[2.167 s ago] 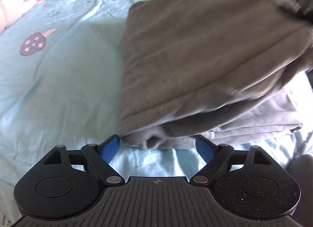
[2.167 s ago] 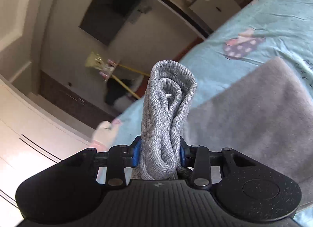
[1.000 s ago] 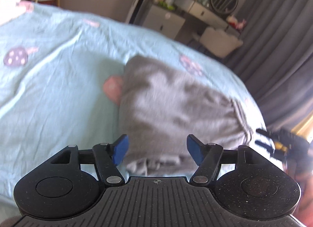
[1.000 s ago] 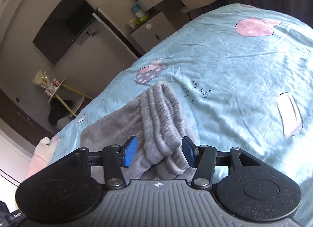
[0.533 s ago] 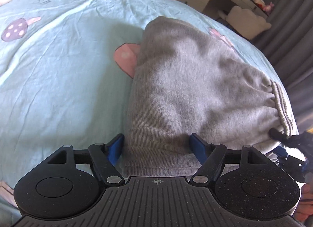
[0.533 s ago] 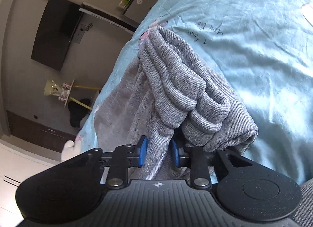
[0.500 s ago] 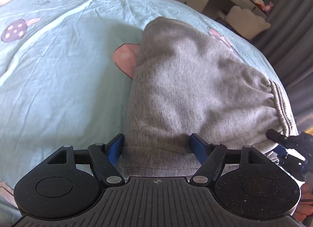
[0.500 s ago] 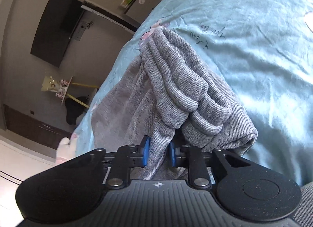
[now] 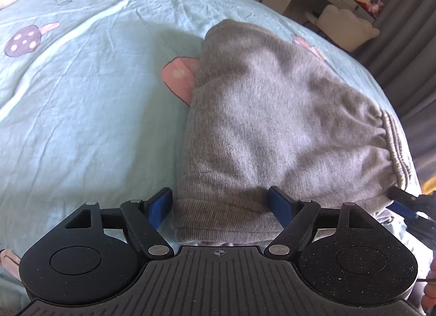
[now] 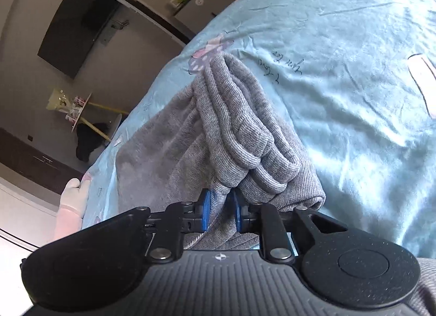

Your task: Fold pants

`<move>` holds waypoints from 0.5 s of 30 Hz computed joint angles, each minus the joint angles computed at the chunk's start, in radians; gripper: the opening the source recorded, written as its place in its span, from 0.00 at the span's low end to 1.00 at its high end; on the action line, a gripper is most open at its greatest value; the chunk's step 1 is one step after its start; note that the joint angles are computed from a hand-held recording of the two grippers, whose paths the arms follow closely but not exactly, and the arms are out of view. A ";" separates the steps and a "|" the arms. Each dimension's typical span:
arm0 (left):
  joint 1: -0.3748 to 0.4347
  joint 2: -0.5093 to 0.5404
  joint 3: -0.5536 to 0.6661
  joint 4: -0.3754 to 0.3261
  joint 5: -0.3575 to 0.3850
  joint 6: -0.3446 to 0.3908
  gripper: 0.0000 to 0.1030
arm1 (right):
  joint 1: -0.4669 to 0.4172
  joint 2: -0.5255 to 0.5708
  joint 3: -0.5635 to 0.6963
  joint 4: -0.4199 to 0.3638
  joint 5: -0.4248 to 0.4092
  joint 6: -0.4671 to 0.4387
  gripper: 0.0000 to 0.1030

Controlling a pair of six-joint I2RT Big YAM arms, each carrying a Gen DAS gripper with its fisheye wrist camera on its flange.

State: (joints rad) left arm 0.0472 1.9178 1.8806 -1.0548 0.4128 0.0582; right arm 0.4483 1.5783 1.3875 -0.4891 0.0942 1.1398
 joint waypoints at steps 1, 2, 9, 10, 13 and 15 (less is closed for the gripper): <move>0.002 -0.005 -0.005 0.008 0.006 0.001 0.79 | -0.001 -0.018 -0.009 -0.008 0.009 -0.008 0.24; 0.003 -0.009 -0.009 0.016 0.006 0.001 0.78 | -0.002 -0.033 -0.015 -0.022 0.026 -0.015 0.29; -0.003 0.034 0.060 -0.008 0.012 -0.015 0.79 | -0.060 -0.030 -0.001 -0.083 0.025 -0.056 0.57; -0.004 0.042 0.075 -0.012 0.003 -0.021 0.79 | -0.068 -0.015 0.007 -0.076 0.003 -0.064 0.59; -0.007 0.070 0.122 -0.017 -0.024 -0.032 0.79 | -0.096 0.025 0.023 -0.018 -0.082 -0.080 0.66; -0.013 0.094 0.158 -0.029 -0.054 -0.027 0.80 | -0.110 0.062 0.054 -0.012 -0.124 -0.106 0.67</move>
